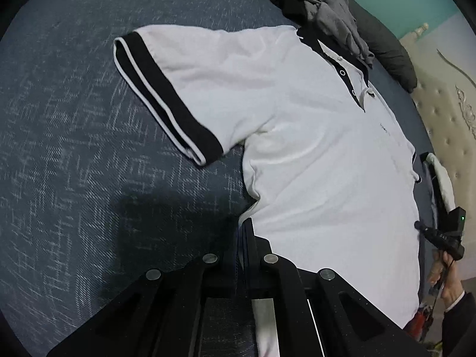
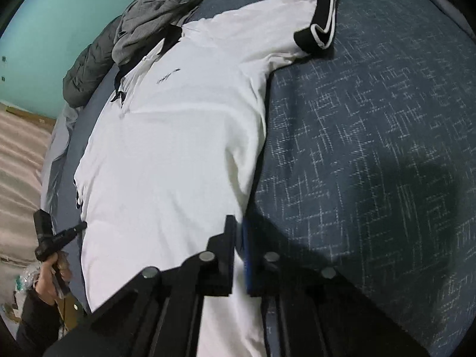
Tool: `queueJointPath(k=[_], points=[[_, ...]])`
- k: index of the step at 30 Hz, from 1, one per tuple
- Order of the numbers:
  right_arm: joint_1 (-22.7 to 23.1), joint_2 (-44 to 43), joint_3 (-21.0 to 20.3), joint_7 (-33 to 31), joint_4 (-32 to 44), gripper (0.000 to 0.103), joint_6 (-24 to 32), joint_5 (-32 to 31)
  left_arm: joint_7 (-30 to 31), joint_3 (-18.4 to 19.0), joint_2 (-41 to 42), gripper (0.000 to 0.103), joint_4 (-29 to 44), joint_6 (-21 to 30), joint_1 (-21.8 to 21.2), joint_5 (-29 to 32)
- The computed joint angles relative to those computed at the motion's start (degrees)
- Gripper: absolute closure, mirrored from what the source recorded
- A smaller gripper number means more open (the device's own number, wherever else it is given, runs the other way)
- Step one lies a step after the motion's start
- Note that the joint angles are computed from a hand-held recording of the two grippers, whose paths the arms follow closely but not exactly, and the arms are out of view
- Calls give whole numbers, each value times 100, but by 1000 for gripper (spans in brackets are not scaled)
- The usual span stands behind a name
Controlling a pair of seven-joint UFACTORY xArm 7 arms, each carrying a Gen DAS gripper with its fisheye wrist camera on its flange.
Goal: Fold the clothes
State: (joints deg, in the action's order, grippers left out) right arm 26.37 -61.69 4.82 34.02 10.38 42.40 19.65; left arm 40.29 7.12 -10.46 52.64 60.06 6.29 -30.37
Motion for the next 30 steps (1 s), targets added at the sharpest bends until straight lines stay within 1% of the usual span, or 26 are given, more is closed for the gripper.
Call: queueJointPath(k=[3,5,7,10,12,13,15,17,19,21,24,26,30], points=[[-258,-261,173,198,5,101,182,-239,-53,-68,44,101,0,-162,-33,75],[-383,-261,236,332,44,101,320,-368,-83,-99,28,100,-61,-240,-58,135],[-409,-182,322,445,84,101,371,-447,-194,-131,73,98,-69,-253,-98,148],[-325,-93,363,568,71,100,276,-451,-133,-37,16,96,-79,-60,-61,62],[-278,7,341,625,113,92,372,-455,-19,29,-118,89,-134,33,-3,112],[-306,15,396,683,157,89,443,-516,59,81,-191,84,-167,120,32,135],[-297,-302,342,757,90,74,554,-522,255,223,-346,79,-242,398,132,186],[-255,-721,205,779,-21,68,749,-456,413,344,-483,78,-323,760,253,344],[-172,-1146,86,760,-94,68,1088,-365,594,459,-694,77,-466,1124,391,553],[-61,-1455,99,738,-81,68,1520,-293,785,596,-961,76,-642,1495,548,756],[110,-2099,102,773,-100,68,2355,-96,959,793,-1218,73,-754,1998,741,853],[198,-2574,158,875,-142,67,2856,104,1076,886,-1360,73,-799,2309,849,929],[263,-3140,294,958,-147,66,3550,388,1320,959,-1776,72,-1015,2783,1019,1221]])
